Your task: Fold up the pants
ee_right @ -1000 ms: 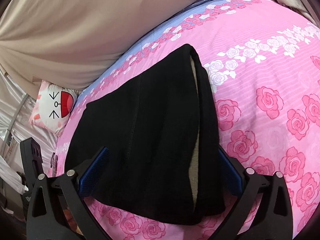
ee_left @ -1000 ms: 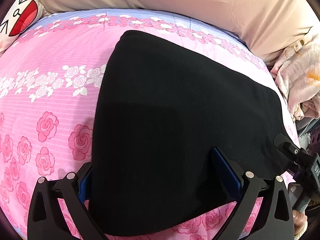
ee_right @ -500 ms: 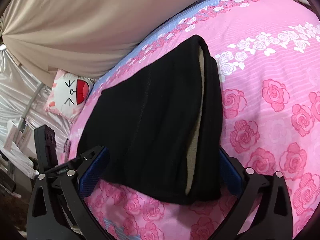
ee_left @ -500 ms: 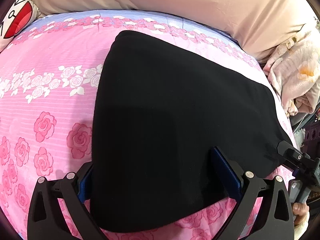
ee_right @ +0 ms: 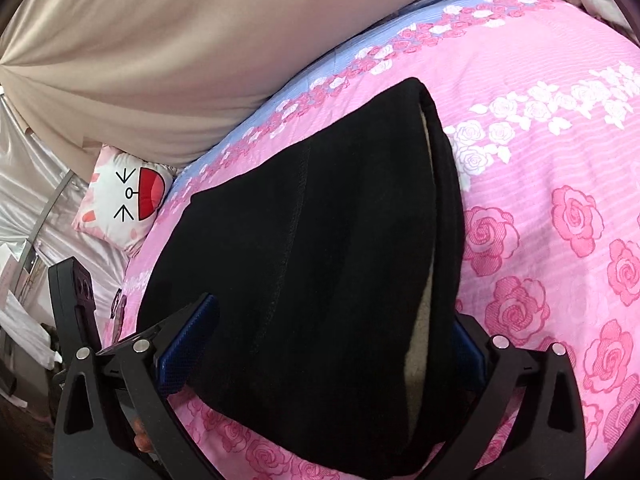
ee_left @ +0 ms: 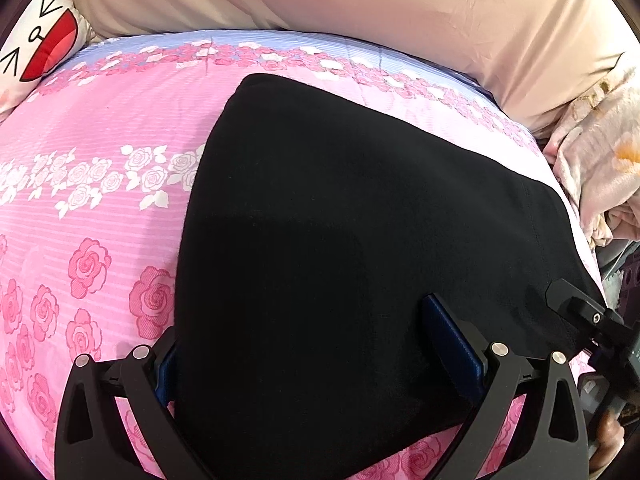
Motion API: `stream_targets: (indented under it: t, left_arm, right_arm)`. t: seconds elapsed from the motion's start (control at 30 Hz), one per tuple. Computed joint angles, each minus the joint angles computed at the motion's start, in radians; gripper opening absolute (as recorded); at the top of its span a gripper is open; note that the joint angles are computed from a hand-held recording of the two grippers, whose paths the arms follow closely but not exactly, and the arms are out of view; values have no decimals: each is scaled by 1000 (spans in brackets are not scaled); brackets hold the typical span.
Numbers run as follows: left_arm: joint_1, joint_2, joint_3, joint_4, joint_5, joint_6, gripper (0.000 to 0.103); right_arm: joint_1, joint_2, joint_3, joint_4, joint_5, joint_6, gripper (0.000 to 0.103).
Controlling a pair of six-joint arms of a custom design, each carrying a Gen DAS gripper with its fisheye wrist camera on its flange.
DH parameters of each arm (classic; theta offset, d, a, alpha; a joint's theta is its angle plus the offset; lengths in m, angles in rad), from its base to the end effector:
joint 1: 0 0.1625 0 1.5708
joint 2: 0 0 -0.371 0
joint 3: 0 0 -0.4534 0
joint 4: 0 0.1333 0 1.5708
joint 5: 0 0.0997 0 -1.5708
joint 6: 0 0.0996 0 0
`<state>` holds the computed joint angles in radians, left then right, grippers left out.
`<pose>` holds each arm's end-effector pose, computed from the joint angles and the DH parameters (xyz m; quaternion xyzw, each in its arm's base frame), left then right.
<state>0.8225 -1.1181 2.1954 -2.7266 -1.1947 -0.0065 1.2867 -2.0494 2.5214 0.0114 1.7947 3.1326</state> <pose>-0.2046 -0.4701 0.0123 0.3490 0.9175 -0.1047 0.1594 0.0303 -0.2928 0.1523 -0.1739 -0.8345 0.4946 0.1697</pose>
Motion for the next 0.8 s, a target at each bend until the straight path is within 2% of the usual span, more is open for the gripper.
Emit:
stream_targets:
  t: [0.03, 0.07, 0.1, 0.13, 0.17, 0.2, 0.23, 0.27, 0.3, 0.43, 0.57, 0.8]
  left_arm:
    - [0, -1, 0, 3, 0, 3, 98]
    - [1, -2, -2, 9, -2, 2, 98]
    - [2, -4, -1, 7, -4, 0, 95]
    - [-1, -10, 5, -2, -3, 1, 92]
    - [-6, -18, 15, -13, -3, 1, 83]
    - [-13, -27, 27, -29, 4, 6, 66]
    - [-30, -39, 47, -61, 16, 25, 58]
    - [-46, -49, 64, -89, 24, 49, 42]
    - [-65, -60, 78, -102, 37, 67, 37]
    - [-53, -94, 69, -70, -13, 60, 31]
    - [-45, -159, 72, -35, -83, 54, 28]
    - [-89, -249, 93, -77, -123, 90, 28]
  right_arm:
    - [12, 19, -15, 12, 20, 1, 98]
    - [49, 55, -35, 9, 82, 3, 96]
    - [92, 96, -53, -5, 164, -6, 82]
    - [110, 112, -54, -23, 205, -29, 71]
    - [113, 114, -54, -19, 204, -21, 56]
    - [94, 92, -41, -12, 160, -4, 50]
    - [85, 81, -33, -14, 139, -8, 46]
    - [99, 85, -32, -26, 151, -12, 45]
    - [111, 87, -31, -36, 161, -13, 43]
    - [171, 41, -10, -53, 166, -20, 41]
    - [278, 49, -23, -65, 243, -30, 41]
    - [435, 17, -48, -74, 339, -69, 41]
